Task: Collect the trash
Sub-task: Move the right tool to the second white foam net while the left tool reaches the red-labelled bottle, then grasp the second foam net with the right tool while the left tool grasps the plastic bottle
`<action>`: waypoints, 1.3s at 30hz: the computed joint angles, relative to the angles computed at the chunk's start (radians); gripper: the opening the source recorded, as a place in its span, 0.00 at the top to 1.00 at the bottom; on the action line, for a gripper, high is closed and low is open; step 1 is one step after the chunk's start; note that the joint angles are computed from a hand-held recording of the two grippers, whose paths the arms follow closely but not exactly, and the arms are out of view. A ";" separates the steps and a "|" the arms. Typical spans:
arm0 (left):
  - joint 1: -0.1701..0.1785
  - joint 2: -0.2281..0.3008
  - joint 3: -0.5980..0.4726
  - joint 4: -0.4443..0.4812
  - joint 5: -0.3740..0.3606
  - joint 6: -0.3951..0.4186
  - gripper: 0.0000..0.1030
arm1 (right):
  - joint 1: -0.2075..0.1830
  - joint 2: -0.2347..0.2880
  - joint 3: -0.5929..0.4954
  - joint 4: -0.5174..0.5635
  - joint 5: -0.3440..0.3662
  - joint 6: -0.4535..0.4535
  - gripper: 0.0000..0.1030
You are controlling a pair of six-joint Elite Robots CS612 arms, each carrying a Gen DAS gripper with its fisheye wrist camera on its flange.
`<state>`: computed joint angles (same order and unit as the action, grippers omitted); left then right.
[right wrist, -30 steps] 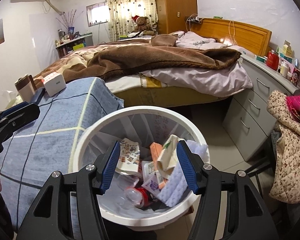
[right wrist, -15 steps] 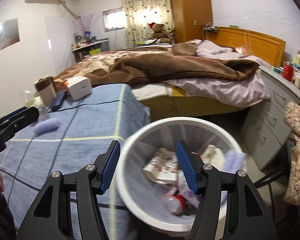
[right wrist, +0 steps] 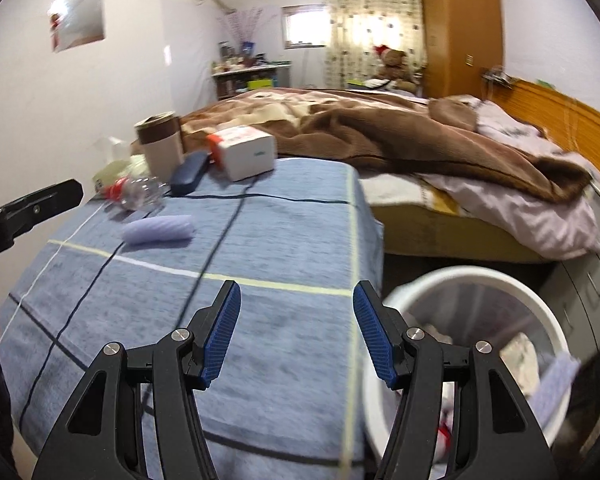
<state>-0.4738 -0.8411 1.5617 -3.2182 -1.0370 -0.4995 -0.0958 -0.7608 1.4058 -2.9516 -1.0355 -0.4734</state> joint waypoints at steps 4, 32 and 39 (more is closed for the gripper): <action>0.018 -0.009 0.018 0.022 0.028 -0.039 0.28 | 0.016 0.013 -0.032 0.054 0.029 -0.037 0.41; 0.179 0.062 -0.107 0.199 -0.076 -0.134 0.23 | 0.129 0.166 -0.352 0.590 0.177 -0.563 0.38; 0.221 0.111 -0.197 0.262 -0.169 -0.193 0.22 | 0.144 0.196 -0.422 0.687 0.145 -0.660 0.36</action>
<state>-0.2527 -0.7300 1.3647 -2.9563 -1.2056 -0.6925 0.0483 -0.5644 0.9840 -2.2648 -0.8903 -1.1337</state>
